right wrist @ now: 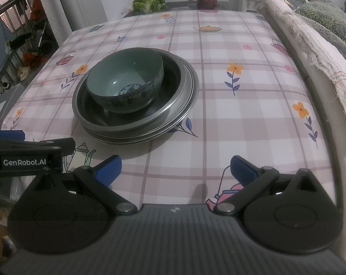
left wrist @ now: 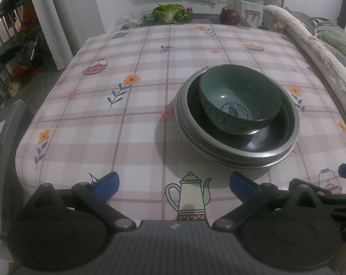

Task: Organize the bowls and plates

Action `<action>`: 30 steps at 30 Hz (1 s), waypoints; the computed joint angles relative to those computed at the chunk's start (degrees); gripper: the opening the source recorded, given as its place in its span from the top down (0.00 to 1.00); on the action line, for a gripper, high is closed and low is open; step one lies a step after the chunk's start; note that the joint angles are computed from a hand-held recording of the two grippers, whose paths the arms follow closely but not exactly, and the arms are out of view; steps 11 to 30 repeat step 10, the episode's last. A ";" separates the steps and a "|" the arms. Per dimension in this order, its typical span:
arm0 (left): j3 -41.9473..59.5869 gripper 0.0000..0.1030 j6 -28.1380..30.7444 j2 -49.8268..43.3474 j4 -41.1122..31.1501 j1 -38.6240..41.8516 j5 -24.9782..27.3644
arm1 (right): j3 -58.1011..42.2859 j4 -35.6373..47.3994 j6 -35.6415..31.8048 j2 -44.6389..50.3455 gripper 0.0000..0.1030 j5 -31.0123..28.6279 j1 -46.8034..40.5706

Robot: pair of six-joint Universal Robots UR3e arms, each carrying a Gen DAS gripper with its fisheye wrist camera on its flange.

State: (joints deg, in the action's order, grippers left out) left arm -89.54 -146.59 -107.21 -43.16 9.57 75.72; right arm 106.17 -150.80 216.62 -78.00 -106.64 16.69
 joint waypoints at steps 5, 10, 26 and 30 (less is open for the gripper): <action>0.03 0.00 -0.01 0.01 -0.08 0.00 0.02 | 0.03 -0.24 0.18 0.21 0.01 -0.08 0.14; -0.05 0.00 0.05 0.05 -0.01 0.10 -0.06 | 0.02 -0.29 0.22 0.27 0.01 -0.11 0.20; -0.05 0.00 0.05 0.05 -0.01 0.10 -0.06 | 0.02 -0.29 0.22 0.27 0.01 -0.11 0.20; -0.05 0.00 0.05 0.05 -0.01 0.10 -0.06 | 0.02 -0.29 0.22 0.27 0.01 -0.11 0.20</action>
